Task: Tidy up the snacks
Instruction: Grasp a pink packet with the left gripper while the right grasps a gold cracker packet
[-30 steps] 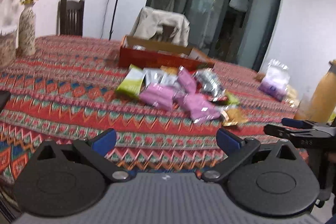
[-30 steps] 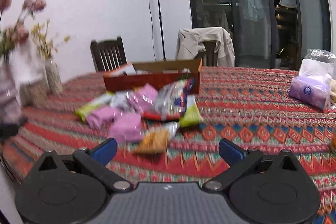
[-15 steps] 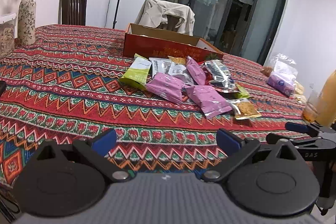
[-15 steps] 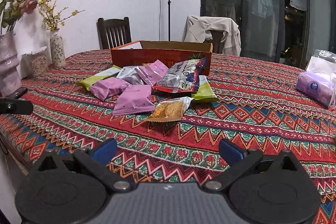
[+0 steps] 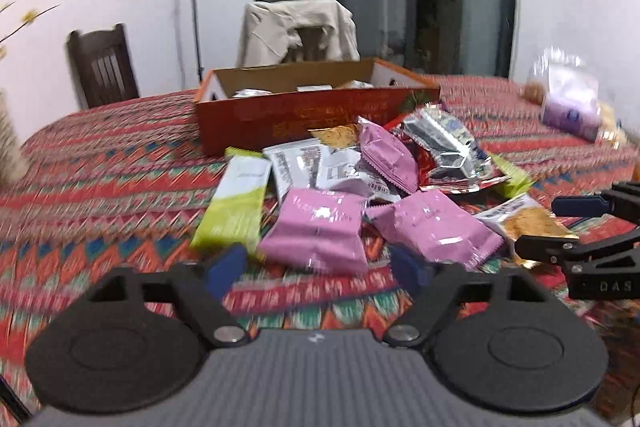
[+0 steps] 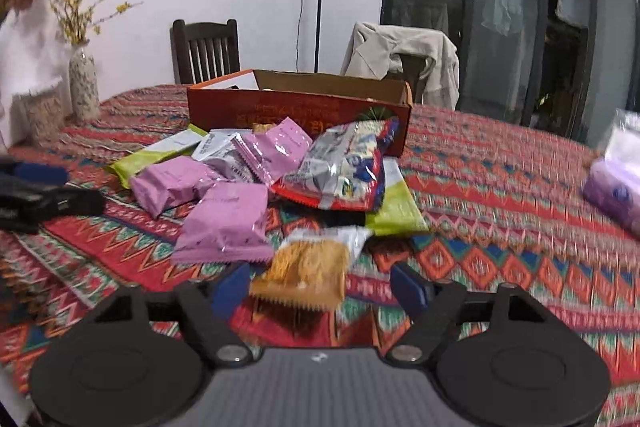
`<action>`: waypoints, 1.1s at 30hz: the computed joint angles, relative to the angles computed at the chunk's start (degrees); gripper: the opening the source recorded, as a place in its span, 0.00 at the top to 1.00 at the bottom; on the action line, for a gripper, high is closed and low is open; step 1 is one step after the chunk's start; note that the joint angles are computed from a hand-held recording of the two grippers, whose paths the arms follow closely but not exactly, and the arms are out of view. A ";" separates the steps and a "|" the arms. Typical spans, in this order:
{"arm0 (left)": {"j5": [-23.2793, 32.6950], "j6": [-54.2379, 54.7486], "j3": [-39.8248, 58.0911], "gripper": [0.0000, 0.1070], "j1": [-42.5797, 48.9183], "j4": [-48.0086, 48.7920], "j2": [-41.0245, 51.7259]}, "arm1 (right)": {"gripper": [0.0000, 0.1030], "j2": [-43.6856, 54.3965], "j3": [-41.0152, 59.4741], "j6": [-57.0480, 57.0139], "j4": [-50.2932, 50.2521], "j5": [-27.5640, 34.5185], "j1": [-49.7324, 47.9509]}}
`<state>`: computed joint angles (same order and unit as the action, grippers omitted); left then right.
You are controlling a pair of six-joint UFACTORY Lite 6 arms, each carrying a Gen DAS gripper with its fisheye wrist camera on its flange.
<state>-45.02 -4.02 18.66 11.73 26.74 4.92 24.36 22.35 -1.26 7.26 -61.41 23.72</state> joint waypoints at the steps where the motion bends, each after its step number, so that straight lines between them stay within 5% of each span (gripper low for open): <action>1: 0.24 0.64 2.57 0.29 -1.22 -0.92 2.70 | 0.35 0.82 1.70 -0.61 0.62 1.18 0.37; 5: 4.60 3.73 12.55 0.29 -6.32 -7.88 11.96 | 0.49 4.68 8.41 -3.36 2.80 6.15 0.98; 10: 6.36 4.72 18.16 0.29 -7.57 -10.05 17.85 | 0.52 5.00 9.89 -3.15 1.08 8.92 -2.07; 16: 4.93 -1.63 16.24 0.42 -5.42 -4.72 16.52 | 0.53 5.13 10.48 -2.01 -3.13 9.94 -6.09; 27: 4.85 -5.57 -9.31 0.42 -0.24 -1.43 -10.00 | 0.60 -0.11 1.25 2.43 -8.11 5.16 -5.76; 33: 10.24 -24.15 -18.67 0.42 10.89 21.28 -32.20 | 0.60 -6.15 -6.05 3.85 -8.21 2.33 -4.53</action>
